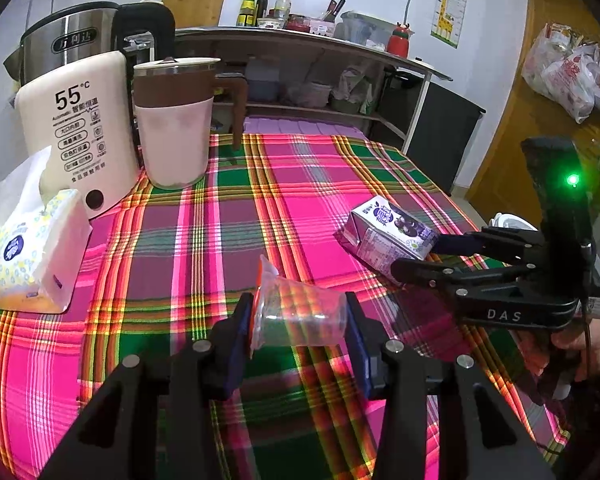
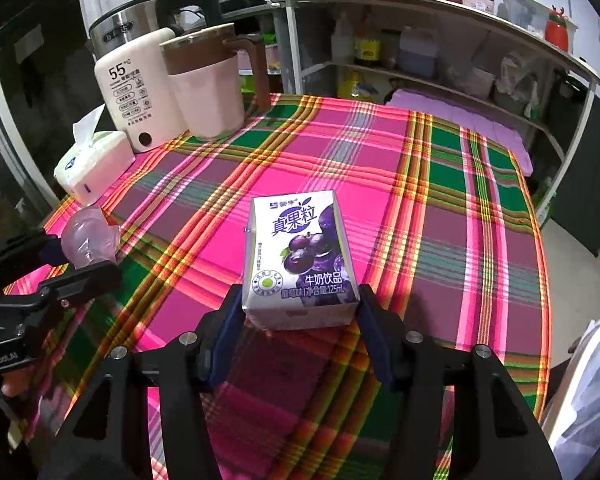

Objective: Collect trash
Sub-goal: 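Grasp the purple grape milk carton with the right tool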

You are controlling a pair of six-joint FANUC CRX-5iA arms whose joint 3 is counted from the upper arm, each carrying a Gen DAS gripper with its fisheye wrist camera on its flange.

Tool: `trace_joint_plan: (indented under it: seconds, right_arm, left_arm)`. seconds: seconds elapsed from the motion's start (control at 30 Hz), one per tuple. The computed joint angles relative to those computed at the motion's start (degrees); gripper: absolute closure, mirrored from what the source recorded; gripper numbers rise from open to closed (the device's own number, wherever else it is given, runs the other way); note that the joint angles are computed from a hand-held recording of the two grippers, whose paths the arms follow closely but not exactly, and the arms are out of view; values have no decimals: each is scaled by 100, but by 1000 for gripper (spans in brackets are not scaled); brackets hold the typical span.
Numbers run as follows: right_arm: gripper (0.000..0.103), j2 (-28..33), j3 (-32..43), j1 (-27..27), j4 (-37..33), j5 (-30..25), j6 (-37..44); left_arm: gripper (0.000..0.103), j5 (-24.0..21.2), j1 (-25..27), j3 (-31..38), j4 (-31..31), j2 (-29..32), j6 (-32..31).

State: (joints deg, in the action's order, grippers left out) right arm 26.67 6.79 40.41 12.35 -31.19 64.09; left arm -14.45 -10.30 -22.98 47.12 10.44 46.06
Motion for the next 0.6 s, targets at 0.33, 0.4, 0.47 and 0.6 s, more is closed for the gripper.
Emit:
trace_joint_plan:
  seconds: [0.33, 0.4, 0.47, 0.6]
  right_arm:
    - [48, -297, -416, 14, 56, 313, -251]
    - [48, -414, -572, 19, 89, 404, -333]
    - [48, -577, -808, 34, 198, 543, -491]
    - [49, -905, -1260, 66, 424, 790, -820]
  left_arm:
    - [58, -52, 3, -6, -386, -88, 491]
    - [58, -47, -17, -30, -440, -127, 588]
    - [58, -36, -49, -63, -463, -169, 671]
    - [58, -40, -121, -81, -689, -269, 1000]
